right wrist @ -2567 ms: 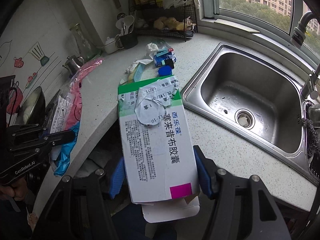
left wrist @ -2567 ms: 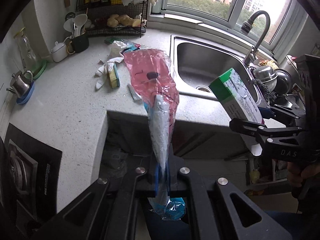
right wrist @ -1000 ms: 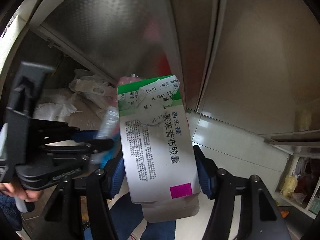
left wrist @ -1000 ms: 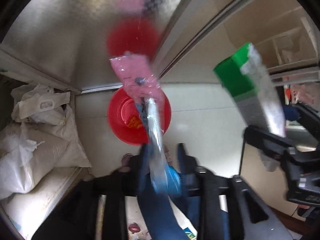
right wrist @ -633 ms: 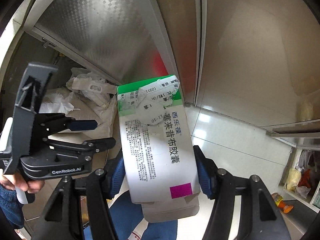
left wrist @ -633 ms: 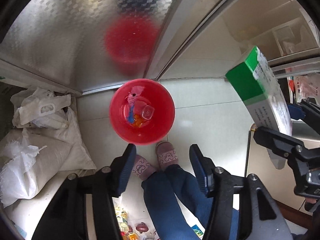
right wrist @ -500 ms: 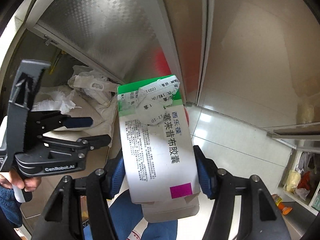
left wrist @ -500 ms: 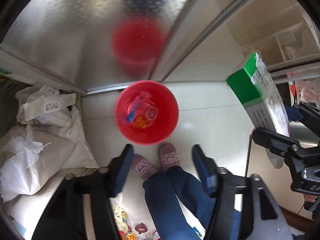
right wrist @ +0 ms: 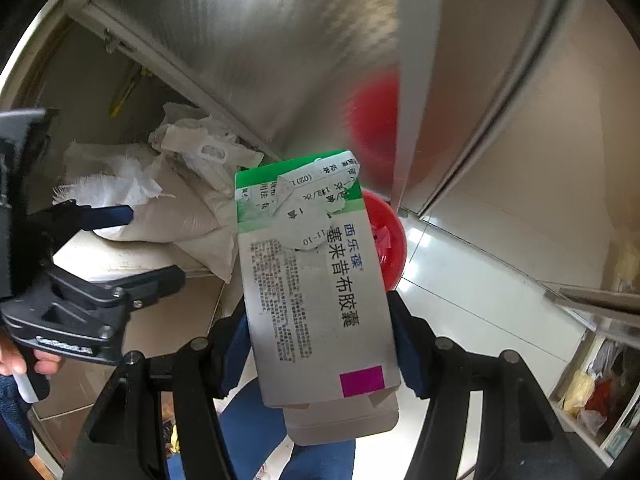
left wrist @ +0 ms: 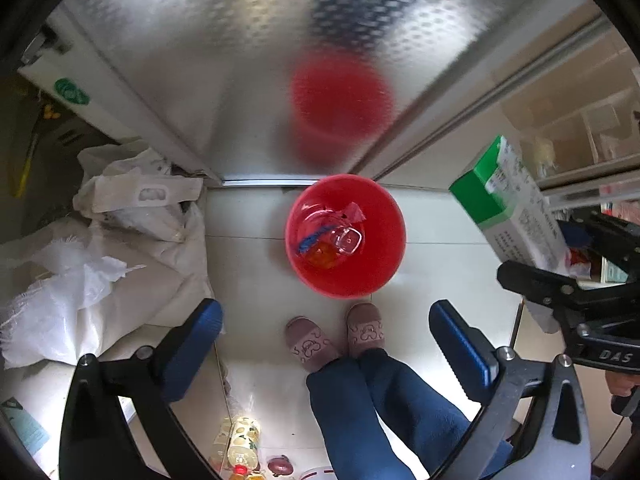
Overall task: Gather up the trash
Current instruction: 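Open the left tool over the bin while the right tool releases the medicine box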
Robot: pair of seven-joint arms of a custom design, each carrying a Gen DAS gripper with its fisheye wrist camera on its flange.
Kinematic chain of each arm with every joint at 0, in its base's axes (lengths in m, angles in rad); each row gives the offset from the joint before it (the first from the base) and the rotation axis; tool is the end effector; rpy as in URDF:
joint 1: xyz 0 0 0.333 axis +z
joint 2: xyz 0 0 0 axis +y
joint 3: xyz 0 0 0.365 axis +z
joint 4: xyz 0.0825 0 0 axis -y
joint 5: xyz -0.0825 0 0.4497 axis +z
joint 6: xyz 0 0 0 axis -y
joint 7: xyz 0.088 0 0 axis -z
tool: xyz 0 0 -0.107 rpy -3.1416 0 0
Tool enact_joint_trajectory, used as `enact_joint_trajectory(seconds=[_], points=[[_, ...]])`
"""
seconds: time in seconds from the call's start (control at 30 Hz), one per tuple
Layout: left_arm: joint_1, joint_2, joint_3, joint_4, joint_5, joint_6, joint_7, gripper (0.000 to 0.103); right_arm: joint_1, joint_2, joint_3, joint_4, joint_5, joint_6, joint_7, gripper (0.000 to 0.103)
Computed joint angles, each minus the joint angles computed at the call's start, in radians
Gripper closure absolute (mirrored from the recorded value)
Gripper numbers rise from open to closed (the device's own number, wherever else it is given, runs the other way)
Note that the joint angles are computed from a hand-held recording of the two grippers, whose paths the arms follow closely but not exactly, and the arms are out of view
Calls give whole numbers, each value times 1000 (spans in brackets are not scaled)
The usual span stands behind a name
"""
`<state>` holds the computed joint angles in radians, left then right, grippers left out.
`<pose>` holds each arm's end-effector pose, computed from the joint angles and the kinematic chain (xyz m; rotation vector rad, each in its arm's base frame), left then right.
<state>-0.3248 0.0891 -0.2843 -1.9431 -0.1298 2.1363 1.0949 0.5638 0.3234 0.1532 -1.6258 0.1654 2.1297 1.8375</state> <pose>0.5342 -0.3745 0.4683 2.0670 -2.2104 0.2076 0.5676 0.4873 0.4773 -2.3902 1.6490 0.1962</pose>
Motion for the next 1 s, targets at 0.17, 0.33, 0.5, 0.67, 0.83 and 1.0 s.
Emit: enact_joint_trajectory(seconds=[0.17, 0.33, 0.5, 0.67, 0.83, 1.0], points=[[10, -8, 8, -26, 0, 6, 1, 0, 6, 53, -2, 52, -12, -54, -13, 43], [14, -13, 8, -38, -6, 0, 1, 0, 14, 95, -7, 93, -18, -79, -21, 41], [13, -15, 8, -43, 1, -24, -11, 0, 23, 142, -6, 143, -17, -105, -44, 23], [13, -33, 10, -65, -1, -14, -24, 0, 32, 142, -7, 144, -28, -86, -81, 19], [10, -48, 10, -69, 7, -14, -35, 0, 25, 112, -5, 119, -4, -78, -86, 19], [1, -81, 8, -49, 31, -34, -64, 0, 30, 57, -8, 86, -20, -60, -62, 19]])
